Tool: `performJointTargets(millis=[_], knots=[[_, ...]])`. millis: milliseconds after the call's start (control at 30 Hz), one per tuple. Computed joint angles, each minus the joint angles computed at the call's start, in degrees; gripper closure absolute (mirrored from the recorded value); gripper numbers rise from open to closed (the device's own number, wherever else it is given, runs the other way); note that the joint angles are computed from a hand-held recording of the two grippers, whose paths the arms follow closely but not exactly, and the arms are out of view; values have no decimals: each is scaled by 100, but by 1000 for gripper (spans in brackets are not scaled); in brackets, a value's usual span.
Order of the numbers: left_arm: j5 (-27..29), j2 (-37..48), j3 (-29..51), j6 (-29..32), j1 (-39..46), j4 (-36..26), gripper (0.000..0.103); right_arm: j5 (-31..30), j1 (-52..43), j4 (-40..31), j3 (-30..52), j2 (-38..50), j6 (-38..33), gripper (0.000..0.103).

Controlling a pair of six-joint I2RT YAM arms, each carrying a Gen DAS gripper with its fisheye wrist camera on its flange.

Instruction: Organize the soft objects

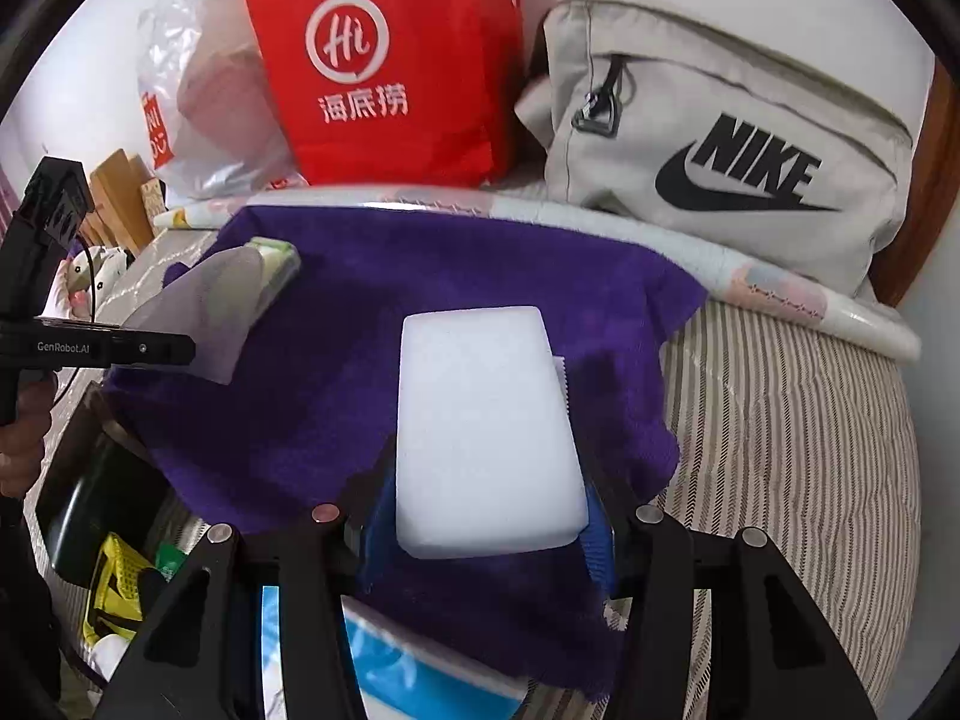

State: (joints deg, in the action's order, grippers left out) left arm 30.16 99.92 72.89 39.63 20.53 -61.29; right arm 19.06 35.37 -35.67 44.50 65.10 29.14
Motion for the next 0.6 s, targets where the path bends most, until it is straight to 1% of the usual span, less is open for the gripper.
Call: performJointTargets(millis=[133, 300, 467, 533, 567, 600], knots=[[-204, 3, -25, -117, -97, 184, 93, -275, -232, 125, -23, 137, -119, 51], [-221, 161, 120, -204, -93, 151, 92, -394, -315, 157, -8, 227, -172, 51], [-369, 157, 147, -255, -127, 217, 82, -408, -301, 196, 8, 323, -212, 50], [-358, 133, 179, -332, -91, 239, 71, -387, -285, 211, 9, 330, -213, 50], [-340, 142, 217, -308, -74, 222, 68, -376, -272, 199, 16, 320, -208, 50], [-340, 140, 251, -275, -55, 198, 59, -364, -260, 195, 28, 312, -211, 49]])
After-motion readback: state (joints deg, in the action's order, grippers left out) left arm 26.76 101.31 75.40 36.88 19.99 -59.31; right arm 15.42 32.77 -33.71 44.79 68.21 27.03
